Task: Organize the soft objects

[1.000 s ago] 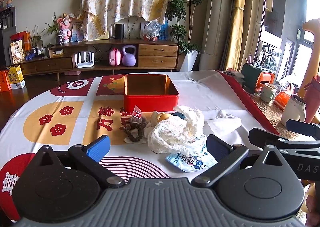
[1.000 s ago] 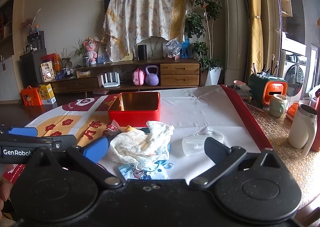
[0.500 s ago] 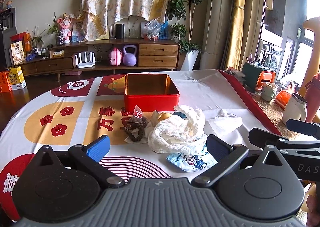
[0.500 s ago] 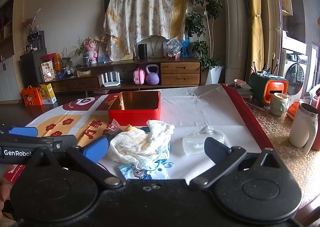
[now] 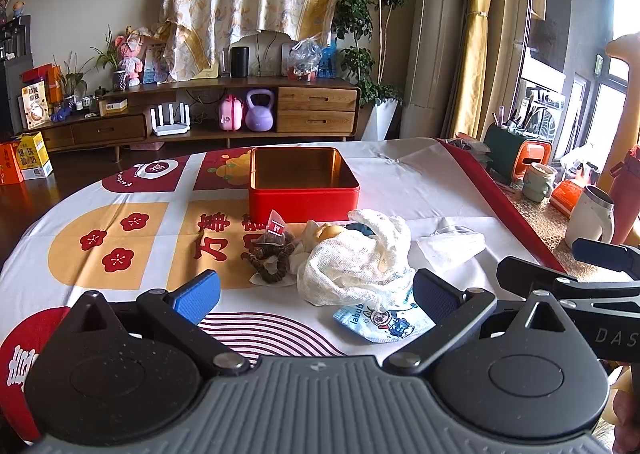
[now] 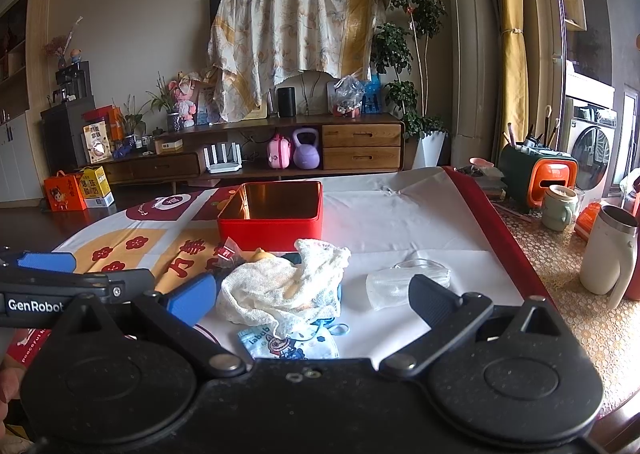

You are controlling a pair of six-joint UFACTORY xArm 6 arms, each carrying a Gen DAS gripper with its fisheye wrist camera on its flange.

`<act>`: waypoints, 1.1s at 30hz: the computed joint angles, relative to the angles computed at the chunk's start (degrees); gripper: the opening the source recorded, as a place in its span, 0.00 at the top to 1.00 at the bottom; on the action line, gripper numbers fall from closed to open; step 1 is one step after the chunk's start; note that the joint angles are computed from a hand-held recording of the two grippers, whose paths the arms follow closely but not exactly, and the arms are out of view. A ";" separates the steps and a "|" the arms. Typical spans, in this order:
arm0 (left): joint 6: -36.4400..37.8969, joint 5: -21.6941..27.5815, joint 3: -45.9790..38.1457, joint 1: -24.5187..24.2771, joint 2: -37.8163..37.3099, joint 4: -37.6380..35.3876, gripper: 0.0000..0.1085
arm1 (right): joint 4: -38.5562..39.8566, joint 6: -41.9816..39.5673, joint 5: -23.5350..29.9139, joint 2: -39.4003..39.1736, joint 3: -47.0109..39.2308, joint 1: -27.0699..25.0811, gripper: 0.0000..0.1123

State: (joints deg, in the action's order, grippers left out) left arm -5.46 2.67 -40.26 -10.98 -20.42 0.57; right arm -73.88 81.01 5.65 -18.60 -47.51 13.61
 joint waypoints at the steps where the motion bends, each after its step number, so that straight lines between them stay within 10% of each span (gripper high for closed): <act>1: -0.45 -0.21 0.08 0.10 -0.02 0.66 0.05 | 0.07 -0.05 0.01 0.01 -0.01 0.01 0.09; 30: 3.80 -1.19 -7.33 0.93 11.93 -3.04 0.05 | 11.23 -12.01 -2.96 10.73 -4.71 -4.73 0.09; 33: -3.53 -1.54 -9.42 2.04 15.02 4.92 0.05 | 14.83 -16.37 -2.93 13.27 -5.99 -5.94 0.09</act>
State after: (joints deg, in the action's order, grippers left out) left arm -8.99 1.13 -49.68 -8.95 -5.40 5.49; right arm -59.04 64.64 2.72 -5.33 -53.49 7.66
